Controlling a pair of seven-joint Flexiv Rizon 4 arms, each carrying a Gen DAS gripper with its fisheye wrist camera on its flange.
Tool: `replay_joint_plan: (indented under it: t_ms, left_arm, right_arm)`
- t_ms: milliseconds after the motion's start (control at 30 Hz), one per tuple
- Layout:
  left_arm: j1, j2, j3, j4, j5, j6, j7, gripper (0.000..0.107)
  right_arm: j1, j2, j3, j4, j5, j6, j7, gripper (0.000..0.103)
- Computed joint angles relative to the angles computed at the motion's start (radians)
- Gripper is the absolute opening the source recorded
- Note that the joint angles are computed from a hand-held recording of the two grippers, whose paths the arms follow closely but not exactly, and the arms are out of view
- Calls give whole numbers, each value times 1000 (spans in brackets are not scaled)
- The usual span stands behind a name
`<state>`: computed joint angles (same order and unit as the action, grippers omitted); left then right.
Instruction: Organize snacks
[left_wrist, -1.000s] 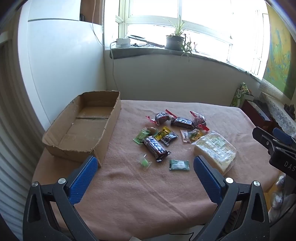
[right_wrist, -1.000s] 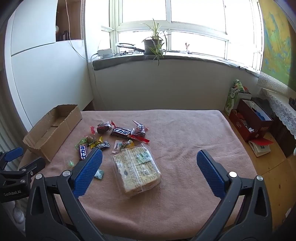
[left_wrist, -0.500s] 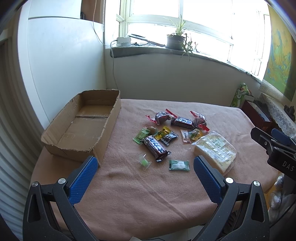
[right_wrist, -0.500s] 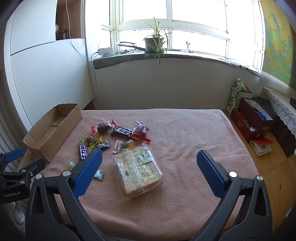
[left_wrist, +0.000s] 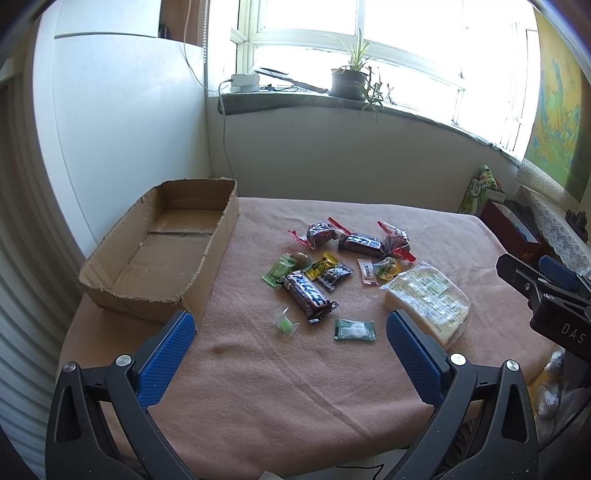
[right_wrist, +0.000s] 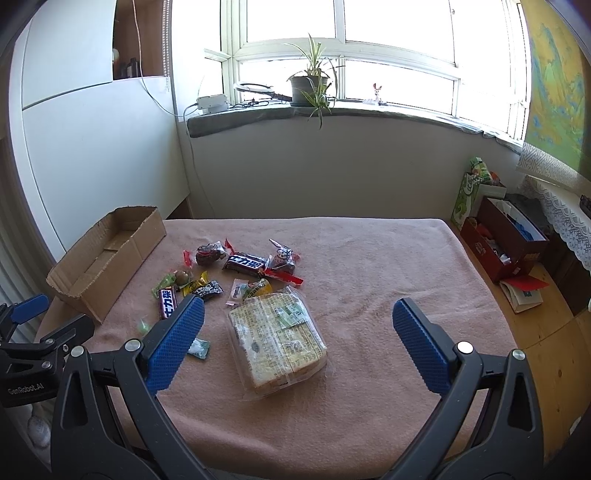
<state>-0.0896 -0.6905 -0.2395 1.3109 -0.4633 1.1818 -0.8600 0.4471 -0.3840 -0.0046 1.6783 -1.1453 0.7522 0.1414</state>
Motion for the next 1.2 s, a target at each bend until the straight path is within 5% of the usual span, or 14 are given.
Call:
replay_joint_plan:
  t_ms: [1200]
  left_arm:
    - [-14, -11, 11, -22, 13, -36, -23, 103]
  right_arm:
    - [-11, -8, -6, 7, 18, 28, -10, 103]
